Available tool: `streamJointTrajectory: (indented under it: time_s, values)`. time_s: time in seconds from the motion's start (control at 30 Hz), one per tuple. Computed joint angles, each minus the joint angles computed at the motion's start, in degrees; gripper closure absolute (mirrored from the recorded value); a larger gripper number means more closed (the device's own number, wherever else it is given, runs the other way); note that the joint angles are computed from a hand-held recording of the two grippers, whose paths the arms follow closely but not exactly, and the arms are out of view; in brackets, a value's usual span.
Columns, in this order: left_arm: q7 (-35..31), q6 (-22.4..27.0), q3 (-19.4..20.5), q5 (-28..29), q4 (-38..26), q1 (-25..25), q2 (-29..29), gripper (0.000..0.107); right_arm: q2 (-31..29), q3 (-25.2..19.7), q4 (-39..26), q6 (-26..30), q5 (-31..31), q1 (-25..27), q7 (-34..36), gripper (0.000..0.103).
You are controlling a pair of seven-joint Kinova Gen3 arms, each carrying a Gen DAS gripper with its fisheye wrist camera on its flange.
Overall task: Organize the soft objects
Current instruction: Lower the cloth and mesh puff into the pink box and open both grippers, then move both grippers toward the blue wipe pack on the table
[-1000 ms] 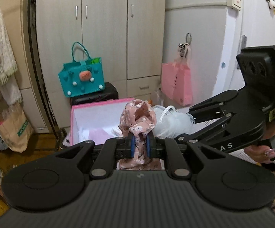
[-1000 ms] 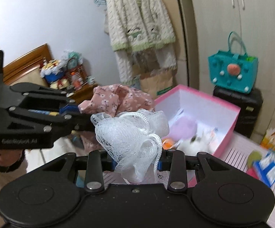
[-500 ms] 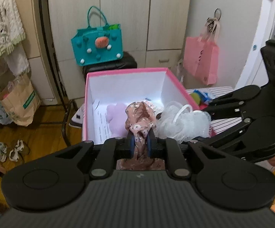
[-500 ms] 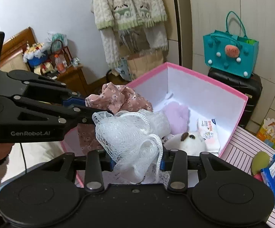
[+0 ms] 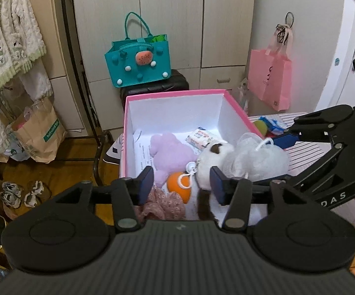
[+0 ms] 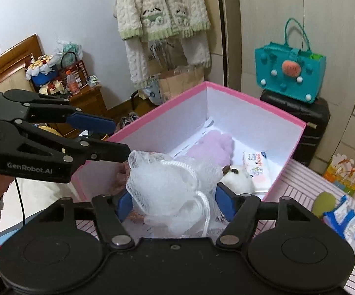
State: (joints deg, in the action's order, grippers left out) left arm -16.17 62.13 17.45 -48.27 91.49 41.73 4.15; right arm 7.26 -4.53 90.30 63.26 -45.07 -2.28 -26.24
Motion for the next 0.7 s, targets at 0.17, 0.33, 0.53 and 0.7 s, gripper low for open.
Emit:
streamJointTrajectory:
  time_s: [0.17,0.33,0.53,0.7]
  values:
    - [0.8,2.4,1.7,0.1,-1.7,1.8,-1.0,0.043,-3.1,0.9,1.5,0.6,-1.2,0.6,1.8,0.016]
    - [2.6,8.1,3.7,-1.2,-4.1,4.7,-0.8,0.042,-7.1,3.5,3.6,2.1,-2.5,1.2,3.6,0.016]
    - [0.7,15.2,5.7,-1.1,-8.2,9.7,0.9,0.040,-10.3,8.9,4.5,11.4,-3.1,4.2,6.9,0.016]
    - [2.2,19.6,5.4,-1.5,-11.1,15.8,3.6,0.039,-12.1,13.6,6.2,19.0,-2.5,8.3,9.8,0.016]
